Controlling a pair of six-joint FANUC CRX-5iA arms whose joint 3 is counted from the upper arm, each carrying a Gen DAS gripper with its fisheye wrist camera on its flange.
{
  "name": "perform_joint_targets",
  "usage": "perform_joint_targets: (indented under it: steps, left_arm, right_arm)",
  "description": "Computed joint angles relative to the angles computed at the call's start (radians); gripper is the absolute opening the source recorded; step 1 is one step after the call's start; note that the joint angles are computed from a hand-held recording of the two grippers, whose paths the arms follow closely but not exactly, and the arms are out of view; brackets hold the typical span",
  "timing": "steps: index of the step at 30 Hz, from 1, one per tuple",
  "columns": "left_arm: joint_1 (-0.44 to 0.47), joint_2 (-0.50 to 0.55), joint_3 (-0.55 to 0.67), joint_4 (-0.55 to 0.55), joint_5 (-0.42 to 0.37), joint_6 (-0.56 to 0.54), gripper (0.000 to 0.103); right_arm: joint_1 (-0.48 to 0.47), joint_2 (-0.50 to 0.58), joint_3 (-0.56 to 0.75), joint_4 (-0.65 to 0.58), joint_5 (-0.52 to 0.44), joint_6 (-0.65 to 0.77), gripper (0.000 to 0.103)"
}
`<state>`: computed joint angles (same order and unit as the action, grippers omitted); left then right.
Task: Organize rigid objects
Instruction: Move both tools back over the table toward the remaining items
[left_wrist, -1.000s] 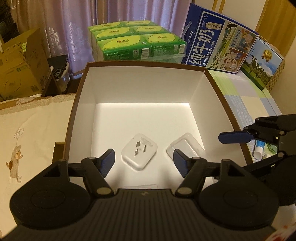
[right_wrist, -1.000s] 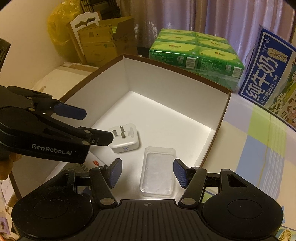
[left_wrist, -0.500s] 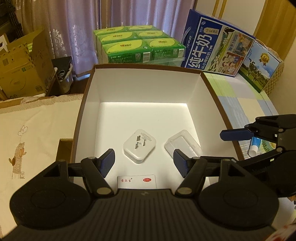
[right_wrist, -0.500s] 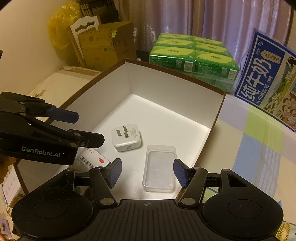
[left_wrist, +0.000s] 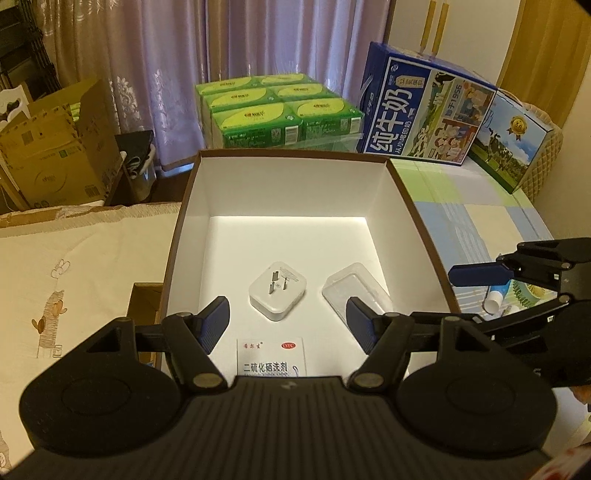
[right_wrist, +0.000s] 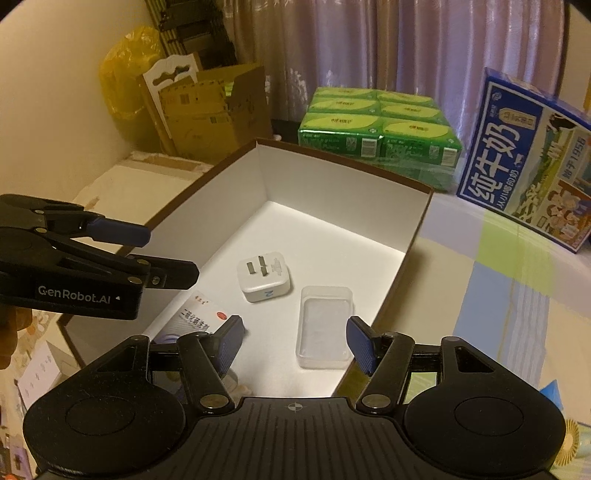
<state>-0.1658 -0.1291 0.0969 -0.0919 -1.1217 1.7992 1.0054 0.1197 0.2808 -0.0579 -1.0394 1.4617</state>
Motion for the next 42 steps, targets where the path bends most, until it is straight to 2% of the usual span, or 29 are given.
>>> perform_joint_targets:
  steps: [14,23,30,42]
  left_arm:
    - [-0.147,-0.063,0.016,-0.118,-0.046,0.145,0.067]
    - [-0.272,-0.067,0.045,-0.18,-0.088,0.252,0.067]
    - [-0.358,-0.026,0.09,-0.212,-0.116,0.311,0.067]
    - [-0.468,0.079,0.169,-0.167,-0.106,0.333,0.067]
  right_arm:
    - [-0.005,-0.178,-0.142,-0.016,0.048,-0.065,0.06]
    - [-0.038,-0.279,-0.214,-0.041,0.031,-0.076,0.061]
    - [-0.09,-0.335,-0.238,-0.073,-0.001,-0.053,0.061]
    - [-0.255,-0.414,-0.28,-0.16,-0.09,0.017,0.061]
